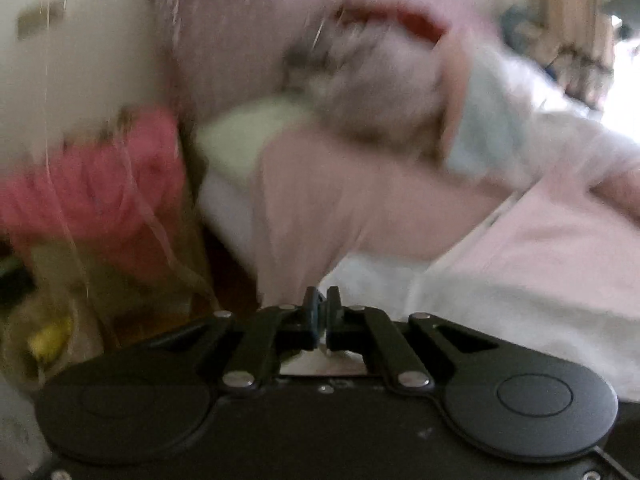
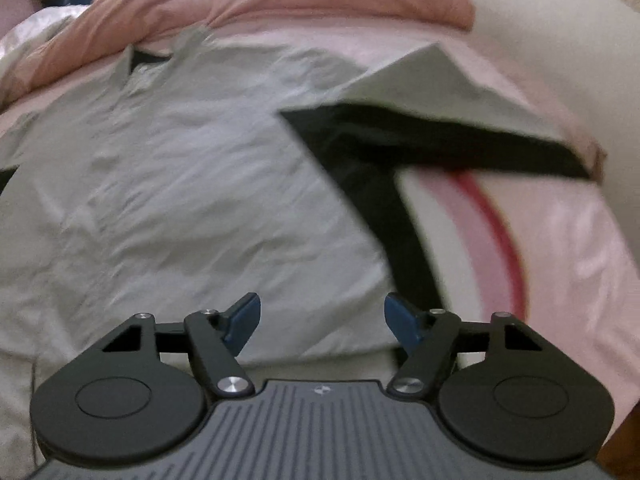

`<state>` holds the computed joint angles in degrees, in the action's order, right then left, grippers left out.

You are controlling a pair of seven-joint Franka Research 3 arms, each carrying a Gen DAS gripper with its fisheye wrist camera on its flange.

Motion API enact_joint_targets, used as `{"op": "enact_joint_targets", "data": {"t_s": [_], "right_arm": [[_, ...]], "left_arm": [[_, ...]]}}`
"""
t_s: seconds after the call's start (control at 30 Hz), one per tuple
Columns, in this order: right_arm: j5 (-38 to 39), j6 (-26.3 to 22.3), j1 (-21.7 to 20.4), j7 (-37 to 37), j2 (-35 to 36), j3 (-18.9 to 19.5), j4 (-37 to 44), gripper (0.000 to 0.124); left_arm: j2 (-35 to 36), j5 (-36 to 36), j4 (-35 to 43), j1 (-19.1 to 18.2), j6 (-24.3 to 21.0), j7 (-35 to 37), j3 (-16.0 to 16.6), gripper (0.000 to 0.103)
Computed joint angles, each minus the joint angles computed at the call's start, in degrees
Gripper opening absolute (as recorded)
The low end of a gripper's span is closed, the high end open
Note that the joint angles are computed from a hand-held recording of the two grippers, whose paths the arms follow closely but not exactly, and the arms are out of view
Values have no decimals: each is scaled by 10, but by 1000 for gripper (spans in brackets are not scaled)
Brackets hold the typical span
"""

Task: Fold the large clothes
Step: 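Grasp the black-cuffed sleeve with the left tool and fold it across the jacket body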

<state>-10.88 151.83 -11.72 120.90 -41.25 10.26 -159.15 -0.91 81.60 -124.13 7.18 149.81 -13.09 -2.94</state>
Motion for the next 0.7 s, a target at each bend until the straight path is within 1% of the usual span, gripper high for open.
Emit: {"op": "enact_joint_targets", "data": {"t_s": [0.03, 0.1, 0.13, 0.17, 0.2, 0.23, 0.27, 0.3, 0.37, 0.47, 0.5, 0.57, 0.6, 0.63, 0.67, 0.7], "right_arm": [[-4, 11, -7, 1, -1, -2, 0, 85], [1, 28, -12, -7, 3, -17, 1, 85], [4, 37, -15, -14, 11, -24, 3, 86], [4, 42, -21, -20, 21, -27, 8, 86], [2, 48, -27, -28, 32, -29, 13, 86], [-6, 61, -38, -38, 48, -28, 19, 86], [-19, 64, -56, -36, 61, -17, 27, 85], [-37, 74, -76, -32, 72, -7, 31, 85], [-78, 82, -119, -14, 95, 19, 44, 85], [-157, 89, -186, 41, 135, 52, 72, 85], [-176, 91, -196, 56, 142, 52, 76, 85], [-200, 102, -206, 80, 164, 40, 86, 86], [-204, 112, -202, 84, 171, 25, 86, 85], [-201, 121, -193, 85, 178, 7, 86, 85], [-193, 128, -180, 79, 181, -13, 83, 86], [-185, 141, -171, 71, 184, -30, 80, 86]], "left_arm": [[-7, 17, 3, -2, 10, -8, -2, 1], [-16, 27, 15, -7, 41, -18, -8, 1], [-17, 33, 24, -12, 46, -26, -14, 1], [-11, 45, 39, -20, 40, -36, -23, 1], [-9, 69, 52, -34, 16, -50, -36, 1], [-3, 89, 66, -52, -17, -57, -50, 1], [6, 105, 84, -70, -35, -62, -63, 1], [18, 116, 101, -85, -29, -71, -69, 1], [47, 122, 143, -115, 8, -78, -77, 1], [116, 97, 228, -163, 68, -56, -90, 1], [141, 89, 259, -181, 77, -47, -95, 1], [186, 81, 312, -218, 73, -22, -101, 1], [215, 72, 347, -240, 67, 5, -106, 1], [247, 59, 387, -257, 74, 34, -112, 1], [278, 47, 425, -266, 81, 56, -123, 1], [314, 16, 474, -293, 92, 92, -114, 1]]}}
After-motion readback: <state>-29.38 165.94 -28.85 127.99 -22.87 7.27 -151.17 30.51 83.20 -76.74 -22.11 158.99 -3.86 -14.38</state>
